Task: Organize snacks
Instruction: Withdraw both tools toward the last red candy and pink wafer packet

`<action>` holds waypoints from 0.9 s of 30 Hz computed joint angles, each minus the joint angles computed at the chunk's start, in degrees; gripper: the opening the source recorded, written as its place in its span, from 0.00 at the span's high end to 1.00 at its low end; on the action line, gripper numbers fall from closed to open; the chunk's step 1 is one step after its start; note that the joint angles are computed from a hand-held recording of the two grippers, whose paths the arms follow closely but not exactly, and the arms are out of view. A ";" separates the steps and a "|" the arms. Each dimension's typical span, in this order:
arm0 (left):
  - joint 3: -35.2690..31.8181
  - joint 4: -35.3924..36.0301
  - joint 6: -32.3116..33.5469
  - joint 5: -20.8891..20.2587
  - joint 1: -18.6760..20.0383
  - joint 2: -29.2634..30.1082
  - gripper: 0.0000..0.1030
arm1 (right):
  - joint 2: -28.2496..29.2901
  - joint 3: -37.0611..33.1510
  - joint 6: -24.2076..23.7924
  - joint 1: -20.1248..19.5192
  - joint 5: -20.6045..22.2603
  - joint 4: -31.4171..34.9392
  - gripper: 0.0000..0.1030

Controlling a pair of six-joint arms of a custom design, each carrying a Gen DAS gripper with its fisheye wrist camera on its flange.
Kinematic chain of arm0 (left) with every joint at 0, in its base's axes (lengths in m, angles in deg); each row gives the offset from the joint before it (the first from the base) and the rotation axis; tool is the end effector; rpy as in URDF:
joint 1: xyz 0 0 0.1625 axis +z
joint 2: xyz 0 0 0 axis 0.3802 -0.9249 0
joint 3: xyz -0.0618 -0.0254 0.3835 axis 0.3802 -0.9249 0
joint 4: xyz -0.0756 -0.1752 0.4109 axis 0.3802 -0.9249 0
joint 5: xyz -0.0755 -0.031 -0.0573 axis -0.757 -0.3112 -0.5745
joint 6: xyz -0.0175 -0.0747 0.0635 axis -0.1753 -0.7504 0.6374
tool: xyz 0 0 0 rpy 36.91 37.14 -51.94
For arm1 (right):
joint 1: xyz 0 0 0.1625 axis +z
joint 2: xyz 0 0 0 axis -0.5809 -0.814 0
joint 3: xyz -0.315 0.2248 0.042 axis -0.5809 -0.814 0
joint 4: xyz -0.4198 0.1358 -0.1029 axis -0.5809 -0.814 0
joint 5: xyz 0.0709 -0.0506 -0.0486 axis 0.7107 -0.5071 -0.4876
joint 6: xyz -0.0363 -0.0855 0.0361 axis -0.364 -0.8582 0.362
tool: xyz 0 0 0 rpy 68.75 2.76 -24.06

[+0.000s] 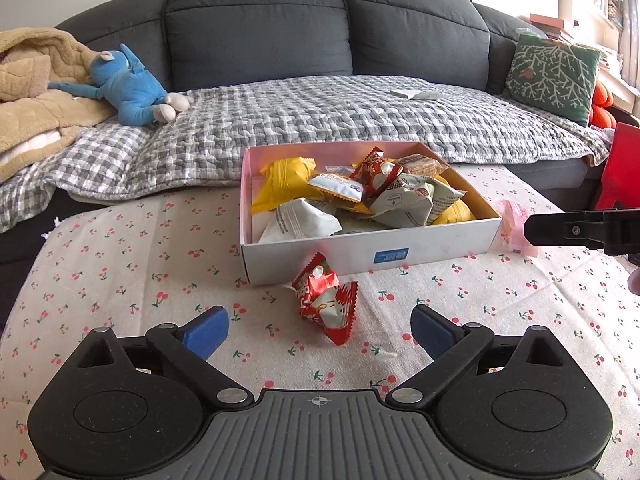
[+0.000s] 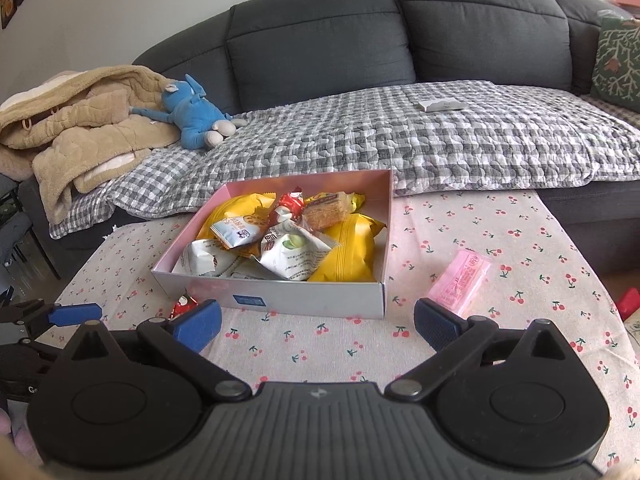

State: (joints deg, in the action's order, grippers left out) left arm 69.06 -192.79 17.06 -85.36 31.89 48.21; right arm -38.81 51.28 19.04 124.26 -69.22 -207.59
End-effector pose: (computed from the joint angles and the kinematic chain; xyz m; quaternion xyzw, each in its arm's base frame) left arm -0.2606 -0.7308 0.0807 0.1536 0.8309 -0.4042 0.3502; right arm 0.1092 -0.8071 0.2449 0.3137 -0.8710 0.3387 0.1679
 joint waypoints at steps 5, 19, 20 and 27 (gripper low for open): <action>1.38 1.12 -3.29 0.65 -0.07 -0.36 0.04 | -1.34 2.75 -2.64 -0.67 -1.50 -2.81 0.00; 2.66 -1.85 -5.42 4.34 0.47 2.73 0.03 | -2.57 5.78 -5.53 -3.26 -7.70 -6.45 0.00; 2.67 -2.72 -5.40 4.04 0.55 2.91 0.03 | -2.34 5.61 -5.58 -3.22 -8.45 -6.85 0.00; 1.67 -7.31 -3.76 2.14 1.22 4.47 0.00 | -0.39 3.59 -4.52 -3.03 -11.45 -6.85 0.00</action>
